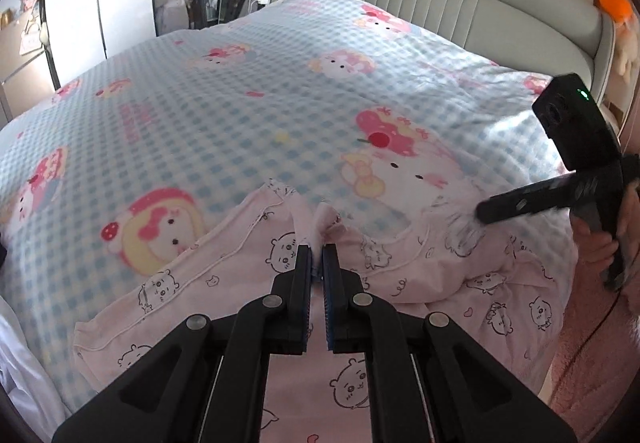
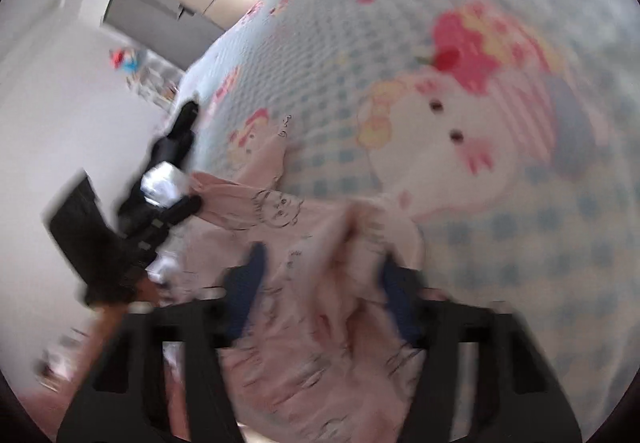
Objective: Fold clothes
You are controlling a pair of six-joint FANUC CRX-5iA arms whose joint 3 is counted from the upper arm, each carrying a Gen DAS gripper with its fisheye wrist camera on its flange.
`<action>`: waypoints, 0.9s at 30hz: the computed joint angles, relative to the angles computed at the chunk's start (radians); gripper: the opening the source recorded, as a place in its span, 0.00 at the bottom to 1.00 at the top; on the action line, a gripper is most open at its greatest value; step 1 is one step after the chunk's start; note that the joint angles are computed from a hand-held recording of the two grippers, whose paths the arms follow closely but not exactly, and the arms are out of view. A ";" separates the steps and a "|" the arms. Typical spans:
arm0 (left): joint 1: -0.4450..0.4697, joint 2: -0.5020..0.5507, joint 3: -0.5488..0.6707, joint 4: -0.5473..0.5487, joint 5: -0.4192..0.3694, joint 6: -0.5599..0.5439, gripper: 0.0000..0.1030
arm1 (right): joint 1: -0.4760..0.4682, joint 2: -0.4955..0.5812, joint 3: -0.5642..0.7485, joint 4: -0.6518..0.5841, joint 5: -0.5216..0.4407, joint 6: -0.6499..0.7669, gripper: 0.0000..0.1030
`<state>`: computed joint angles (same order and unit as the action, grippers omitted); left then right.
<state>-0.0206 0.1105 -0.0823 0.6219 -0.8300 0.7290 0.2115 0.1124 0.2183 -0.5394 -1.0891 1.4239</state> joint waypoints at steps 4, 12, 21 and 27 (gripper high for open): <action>0.013 -0.008 -0.011 -0.031 -0.002 0.027 0.06 | 0.117 -0.071 -0.067 0.104 0.049 0.156 0.10; 0.033 -0.008 -0.027 -0.105 -0.029 0.081 0.06 | 0.192 -0.132 -0.167 0.199 -0.096 0.140 0.17; 0.036 -0.011 -0.041 -0.068 -0.017 0.084 0.06 | -0.160 -0.028 -0.068 -0.200 -0.014 -0.129 0.61; 0.026 -0.001 -0.025 -0.077 -0.014 0.089 0.06 | -0.290 0.117 0.026 -0.569 -0.202 -0.132 0.60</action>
